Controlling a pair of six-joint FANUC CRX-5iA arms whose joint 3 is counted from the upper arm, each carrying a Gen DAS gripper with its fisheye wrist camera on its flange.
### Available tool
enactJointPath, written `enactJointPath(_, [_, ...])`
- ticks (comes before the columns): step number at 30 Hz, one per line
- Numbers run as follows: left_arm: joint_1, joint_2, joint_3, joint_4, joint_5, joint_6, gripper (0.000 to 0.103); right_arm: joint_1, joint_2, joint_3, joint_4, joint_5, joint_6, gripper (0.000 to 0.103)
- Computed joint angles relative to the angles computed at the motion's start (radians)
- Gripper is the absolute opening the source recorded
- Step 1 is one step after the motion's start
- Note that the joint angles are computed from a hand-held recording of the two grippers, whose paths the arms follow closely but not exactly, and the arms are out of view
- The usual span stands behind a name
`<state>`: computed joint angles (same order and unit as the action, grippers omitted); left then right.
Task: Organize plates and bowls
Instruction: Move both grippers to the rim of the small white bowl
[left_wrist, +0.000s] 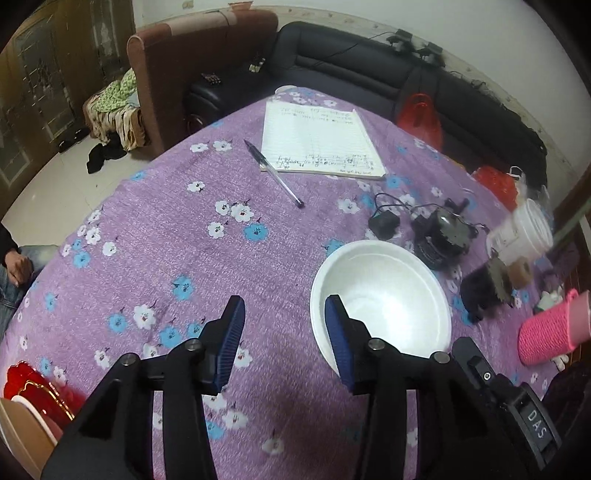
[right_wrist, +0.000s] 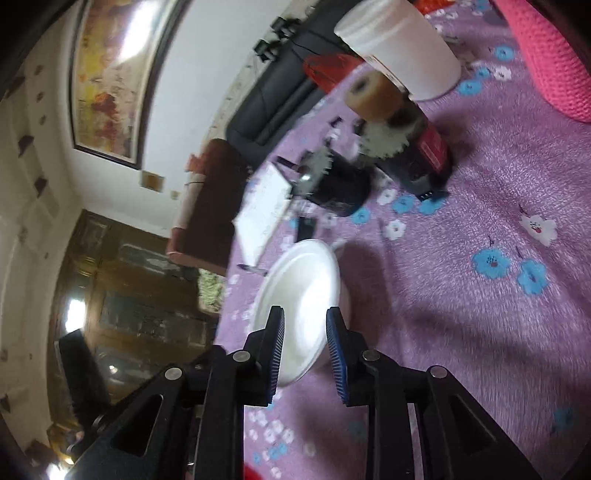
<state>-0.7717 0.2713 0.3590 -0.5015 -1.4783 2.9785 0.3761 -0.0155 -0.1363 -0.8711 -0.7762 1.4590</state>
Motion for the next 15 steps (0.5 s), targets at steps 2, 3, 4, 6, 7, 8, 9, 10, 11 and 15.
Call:
enactJointPath(2, [0.017, -0.005, -0.02, 0.023, 0.034, -0.001, 0.043, -0.013, 0.024, 0.015, -0.032, -0.009, 0.027, 0.031])
enactJointPath(3, [0.023, -0.007, -0.03, 0.032, 0.052, -0.005, 0.043, -0.005, 0.028, 0.016, -0.017, 0.005, 0.018, 0.035])
enactJointPath(4, [0.027, -0.004, -0.03, 0.037, 0.055, -0.01, 0.043, 0.006, 0.033, 0.02, 0.01, 0.011, -0.001, 0.036])
enactJointPath(6, [0.033, -0.003, -0.036, 0.041, 0.059, -0.01, 0.043, 0.02, 0.041, 0.026, 0.046, 0.02, -0.018, 0.036])
enactJointPath(7, [0.036, -0.004, -0.039, 0.04, 0.066, -0.006, 0.043, 0.027, 0.041, 0.025, 0.061, 0.028, -0.025, 0.036])
enactJointPath(8, [0.036, -0.011, -0.05, 0.038, 0.079, 0.003, 0.043, 0.029, 0.043, 0.025, 0.069, 0.034, -0.027, 0.037])
enactJointPath(9, [0.037, -0.015, -0.055, 0.035, 0.086, 0.008, 0.043, 0.027, 0.044, 0.024, 0.068, 0.035, -0.025, 0.039])
enactJointPath(10, [0.036, -0.017, -0.058, 0.033, 0.091, 0.01, 0.043, 0.027, 0.044, 0.023, 0.066, 0.035, -0.025, 0.039])
enactJointPath(11, [0.035, -0.019, -0.062, 0.032, 0.099, 0.012, 0.043, 0.027, 0.043, 0.022, 0.062, 0.035, -0.021, 0.041])
enactJointPath(15, [0.024, -0.029, -0.076, 0.018, 0.132, 0.044, 0.045, 0.041, 0.034, 0.011, 0.082, 0.047, -0.031, 0.042])
